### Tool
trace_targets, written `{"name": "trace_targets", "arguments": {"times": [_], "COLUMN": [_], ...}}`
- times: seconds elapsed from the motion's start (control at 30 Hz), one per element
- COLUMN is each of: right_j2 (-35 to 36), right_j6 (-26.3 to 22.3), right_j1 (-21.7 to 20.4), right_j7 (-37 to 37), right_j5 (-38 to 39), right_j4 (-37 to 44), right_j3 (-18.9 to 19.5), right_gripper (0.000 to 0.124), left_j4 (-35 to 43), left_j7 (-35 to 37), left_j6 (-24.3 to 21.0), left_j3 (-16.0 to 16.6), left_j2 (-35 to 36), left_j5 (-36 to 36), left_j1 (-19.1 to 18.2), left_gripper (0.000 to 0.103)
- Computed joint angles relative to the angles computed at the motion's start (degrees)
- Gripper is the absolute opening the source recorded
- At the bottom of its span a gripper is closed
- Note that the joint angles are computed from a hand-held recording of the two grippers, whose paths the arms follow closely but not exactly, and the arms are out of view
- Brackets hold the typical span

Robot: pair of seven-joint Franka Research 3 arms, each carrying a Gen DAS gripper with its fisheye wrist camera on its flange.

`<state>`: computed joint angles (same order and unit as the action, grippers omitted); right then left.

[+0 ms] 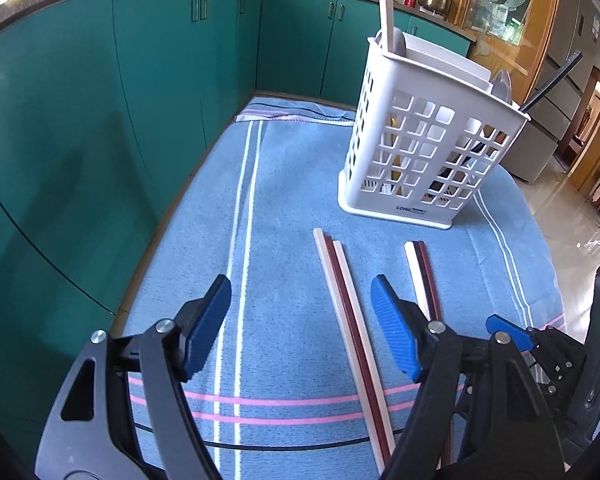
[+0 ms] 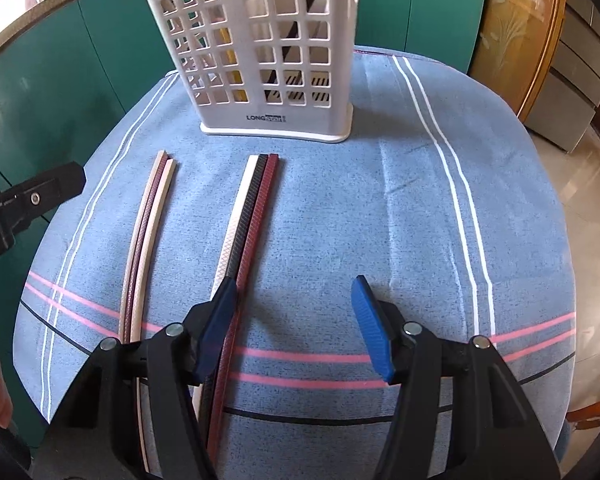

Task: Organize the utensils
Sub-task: 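Move both open tools back over the remaining chopsticks on the cloth, then grasp a dark red chopstick with the right tool while the left tool grasps a cream chopstick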

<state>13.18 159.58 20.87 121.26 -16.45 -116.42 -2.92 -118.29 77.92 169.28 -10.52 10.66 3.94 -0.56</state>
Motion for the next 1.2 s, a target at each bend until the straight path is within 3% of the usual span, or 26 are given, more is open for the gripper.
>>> {"name": "trace_targets", "arguments": {"times": [0.37,0.63,0.9,1.0,1.1,1.2], "right_j2": [0.7,0.6,0.5,-0.4,-1.1,-1.7], "right_j6": [0.6,0.2,-3.6,-3.9,-4.3,-4.2], "right_j1": [0.1,-0.9,0.5,0.7,-0.7,-1.5], "right_j7": [-1.0,-7.5,-2.8,0.4,0.2,1.3], "right_j5": [-0.4,5.1,1.3,-1.7,-0.3,-0.3], "right_j4": [0.5,0.6,1.5,0.7,0.1,-0.8], "right_j3": [-0.7,1.5,-0.6,-0.9,-0.1,0.1], "right_gripper": [0.058,0.058,0.062,0.05,0.047,0.047], "left_j4": [0.1,0.1,0.6,1.9,4.3,6.6], "left_j7": [-3.0,-2.6,-0.5,1.9,0.8,0.4], "left_j6": [-0.7,-0.7,-1.5,-2.2,-3.8,-6.6], "left_j3": [0.8,0.6,-0.3,-1.5,0.0,0.2], "left_j2": [0.1,0.1,0.9,2.3,4.3,6.4], "left_j5": [1.2,0.6,-1.6,-3.3,0.2,1.6], "left_j1": [-0.2,0.5,1.3,1.7,-0.3,-0.9], "left_gripper": [0.074,0.075,0.075,0.075,0.074,0.062]}}
